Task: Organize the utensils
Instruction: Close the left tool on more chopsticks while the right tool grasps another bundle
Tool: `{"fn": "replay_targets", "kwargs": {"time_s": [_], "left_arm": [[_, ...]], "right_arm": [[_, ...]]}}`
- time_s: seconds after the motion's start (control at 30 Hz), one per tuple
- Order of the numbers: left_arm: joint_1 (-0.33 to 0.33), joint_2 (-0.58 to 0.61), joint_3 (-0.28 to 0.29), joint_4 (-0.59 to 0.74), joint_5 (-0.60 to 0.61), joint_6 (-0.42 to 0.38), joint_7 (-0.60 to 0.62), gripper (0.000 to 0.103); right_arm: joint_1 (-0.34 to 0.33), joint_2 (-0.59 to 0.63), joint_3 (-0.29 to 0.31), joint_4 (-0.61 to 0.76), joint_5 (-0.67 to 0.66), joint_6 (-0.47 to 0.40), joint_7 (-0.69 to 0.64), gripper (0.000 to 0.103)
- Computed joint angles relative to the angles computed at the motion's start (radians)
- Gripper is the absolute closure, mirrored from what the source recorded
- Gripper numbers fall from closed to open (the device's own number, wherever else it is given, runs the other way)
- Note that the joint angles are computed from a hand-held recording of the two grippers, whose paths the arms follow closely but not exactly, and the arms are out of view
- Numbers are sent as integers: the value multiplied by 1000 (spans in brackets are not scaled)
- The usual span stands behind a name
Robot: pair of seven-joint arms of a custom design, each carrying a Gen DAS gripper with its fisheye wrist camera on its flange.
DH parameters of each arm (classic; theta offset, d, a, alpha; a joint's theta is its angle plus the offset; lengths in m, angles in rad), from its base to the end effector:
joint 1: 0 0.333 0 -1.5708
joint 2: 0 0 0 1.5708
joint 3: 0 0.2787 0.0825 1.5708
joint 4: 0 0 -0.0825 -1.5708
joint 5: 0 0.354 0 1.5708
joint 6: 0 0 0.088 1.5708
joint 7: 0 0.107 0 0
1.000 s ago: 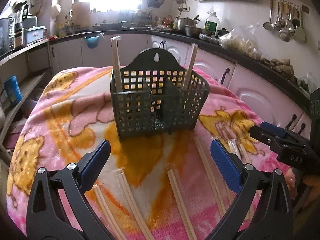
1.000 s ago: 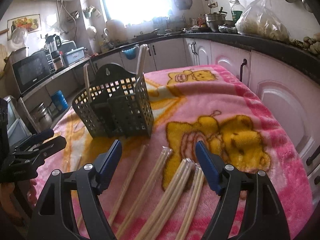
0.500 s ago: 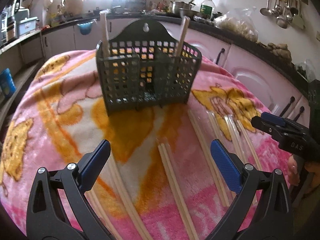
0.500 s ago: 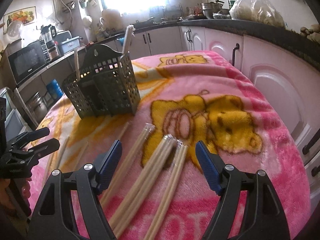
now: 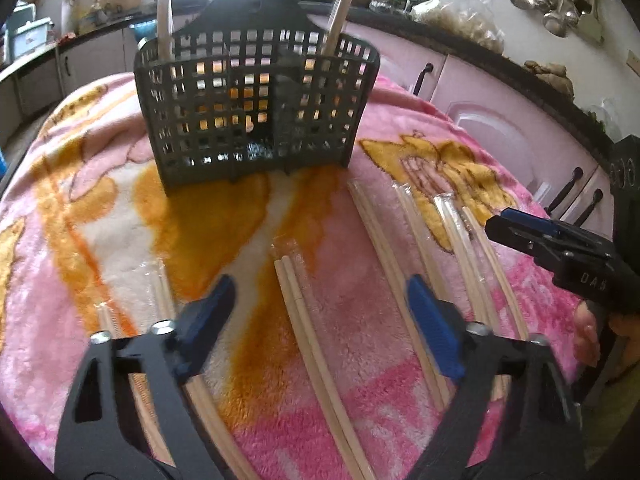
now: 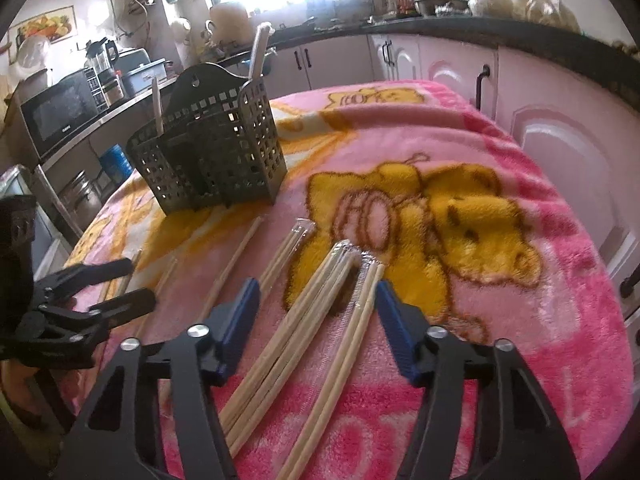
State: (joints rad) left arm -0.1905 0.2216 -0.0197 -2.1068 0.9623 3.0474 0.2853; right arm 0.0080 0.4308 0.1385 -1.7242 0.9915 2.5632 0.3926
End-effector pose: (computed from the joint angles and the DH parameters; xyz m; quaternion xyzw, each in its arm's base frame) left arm 0.5438 -0.1807 0.3570 -0.7032 0.6060 -0.3050 0.2127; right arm 0.6476 0.0730 0.3579 -0.7998 0.4487 -0.0703 0.3925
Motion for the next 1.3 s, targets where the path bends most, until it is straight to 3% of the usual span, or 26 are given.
{"fn": "replay_targets", "kwargs": {"time_s": [0.1, 0.17, 0.27, 0.63, 0.8, 1.3], "left_arm": [[67, 26, -76, -1, -192, -3, 167, 58], [66, 33, -81, 1, -257, -11, 217, 64], [50, 42, -67, 10, -311, -27, 256, 69], [37, 44, -51, 12, -391, -37, 339, 70], [48, 56, -66, 30, -440, -47, 389, 69], [61, 79, -82, 55, -526, -54, 483, 67]], "right_arm": [[20, 37, -22, 49, -74, -37, 94, 70], [21, 62, -24, 84, -112, -66, 141, 80], [27, 96, -31, 130, -169, -80, 216, 85], [19, 163, -21, 224, -284, -94, 349, 87], [8, 228, -15, 328, -309, -149, 422, 87], [50, 340, -14, 517, -441, -171, 458, 86]]}}
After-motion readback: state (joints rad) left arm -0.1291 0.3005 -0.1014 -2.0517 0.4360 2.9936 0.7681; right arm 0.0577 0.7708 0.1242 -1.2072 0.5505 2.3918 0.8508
